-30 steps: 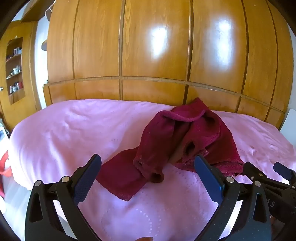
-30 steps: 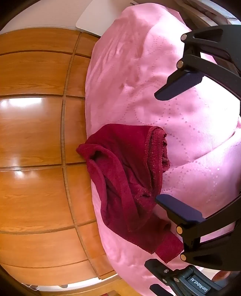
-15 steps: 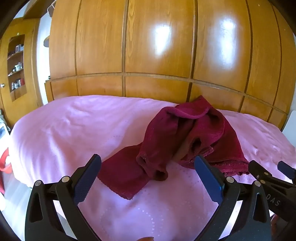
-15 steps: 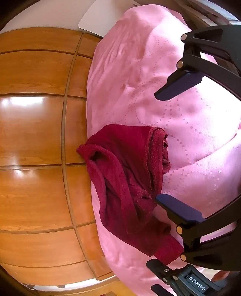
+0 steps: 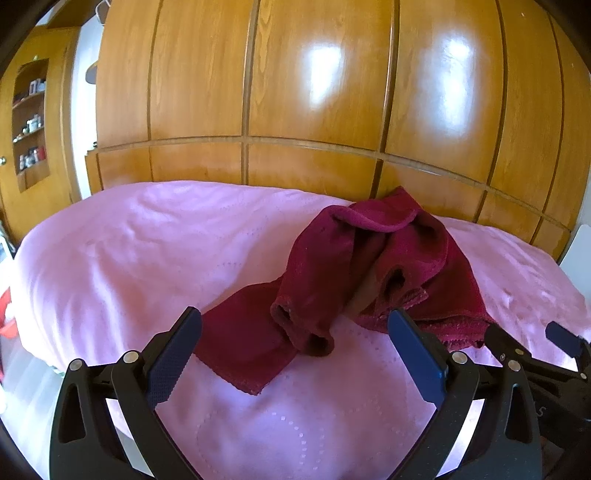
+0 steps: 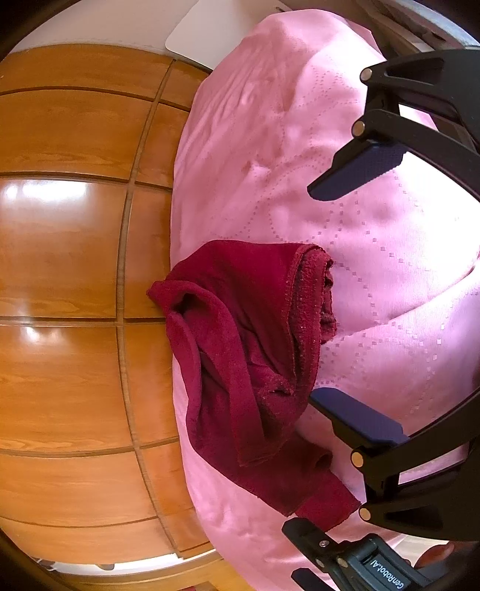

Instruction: Fold small clothes

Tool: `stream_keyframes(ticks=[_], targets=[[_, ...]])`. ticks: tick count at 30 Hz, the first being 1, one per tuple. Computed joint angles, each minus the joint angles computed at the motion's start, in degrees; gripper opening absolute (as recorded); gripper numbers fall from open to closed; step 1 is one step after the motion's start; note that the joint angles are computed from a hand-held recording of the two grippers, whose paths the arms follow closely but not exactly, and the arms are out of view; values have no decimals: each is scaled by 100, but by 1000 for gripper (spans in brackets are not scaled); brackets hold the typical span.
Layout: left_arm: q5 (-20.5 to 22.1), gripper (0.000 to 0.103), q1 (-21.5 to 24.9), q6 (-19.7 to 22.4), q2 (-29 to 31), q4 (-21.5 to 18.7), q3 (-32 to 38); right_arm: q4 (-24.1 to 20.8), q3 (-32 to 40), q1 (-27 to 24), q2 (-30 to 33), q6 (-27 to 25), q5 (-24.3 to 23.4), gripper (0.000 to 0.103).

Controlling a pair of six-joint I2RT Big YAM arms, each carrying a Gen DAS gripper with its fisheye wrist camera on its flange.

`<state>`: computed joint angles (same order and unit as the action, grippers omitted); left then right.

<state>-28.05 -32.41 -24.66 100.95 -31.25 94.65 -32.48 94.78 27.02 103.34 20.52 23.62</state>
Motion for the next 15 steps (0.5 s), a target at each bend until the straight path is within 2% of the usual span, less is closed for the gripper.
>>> stream_keyframes(ticks=[15], targets=[[132, 100, 24, -17, 46, -152, 68, -127, 140, -27, 110, -4, -58, 101]])
